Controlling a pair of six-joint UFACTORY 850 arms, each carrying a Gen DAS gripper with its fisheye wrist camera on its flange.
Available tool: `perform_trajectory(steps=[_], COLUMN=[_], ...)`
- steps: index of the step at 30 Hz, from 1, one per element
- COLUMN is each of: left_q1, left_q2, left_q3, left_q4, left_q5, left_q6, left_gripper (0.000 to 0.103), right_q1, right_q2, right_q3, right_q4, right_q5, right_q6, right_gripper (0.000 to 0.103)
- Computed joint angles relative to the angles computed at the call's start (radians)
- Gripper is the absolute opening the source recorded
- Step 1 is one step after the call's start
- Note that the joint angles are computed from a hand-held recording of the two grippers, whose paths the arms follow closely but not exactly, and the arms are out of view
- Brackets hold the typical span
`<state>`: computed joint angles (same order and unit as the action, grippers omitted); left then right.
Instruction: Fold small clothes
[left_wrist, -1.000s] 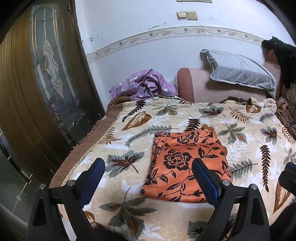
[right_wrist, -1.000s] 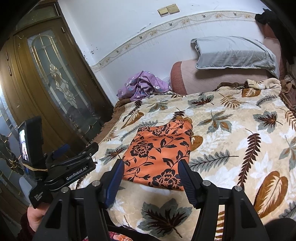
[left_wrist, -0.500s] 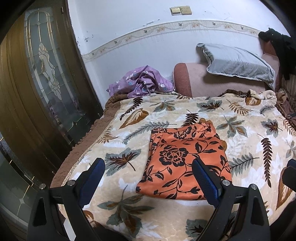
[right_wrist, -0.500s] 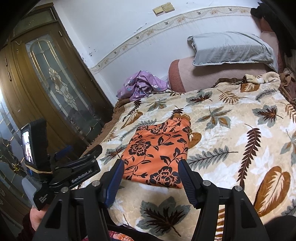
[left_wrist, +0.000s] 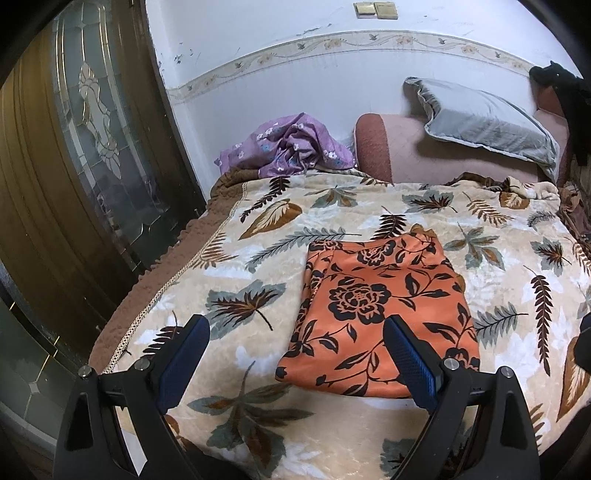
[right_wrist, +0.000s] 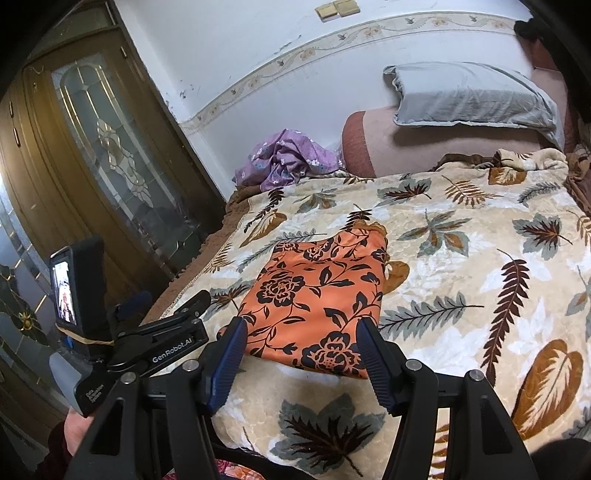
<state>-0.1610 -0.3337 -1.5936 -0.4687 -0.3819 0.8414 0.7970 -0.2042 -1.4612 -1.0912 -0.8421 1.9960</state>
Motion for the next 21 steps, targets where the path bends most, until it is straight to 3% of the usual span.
perform_trajectory(steps=[5, 11, 21], left_q1=[0.016, 0.044, 0.069], left_q2=[-0.025, -0.022, -0.007], left_q3=[-0.028, -0.032, -0.034], left_q4=[-0.032, -0.138, -0.103], left_q5=[-0.022, -0.014, 0.004], left_q6=[0.024, 0.096, 0.032], left_gripper=[0.095, 0.095, 0.095], right_q1=[-0.006, -0.008, 0.021], right_q2=[-0.03, -0.101, -0.129], right_q3=[-0.043, -0.137, -0.191], right_q4=[0.019, 0.091, 0.092], right_q5=[-0.019, -0.104, -0.179], right_q6=[-0.029, -0.119, -0.155], right_gripper=[0.065, 0.065, 0.065])
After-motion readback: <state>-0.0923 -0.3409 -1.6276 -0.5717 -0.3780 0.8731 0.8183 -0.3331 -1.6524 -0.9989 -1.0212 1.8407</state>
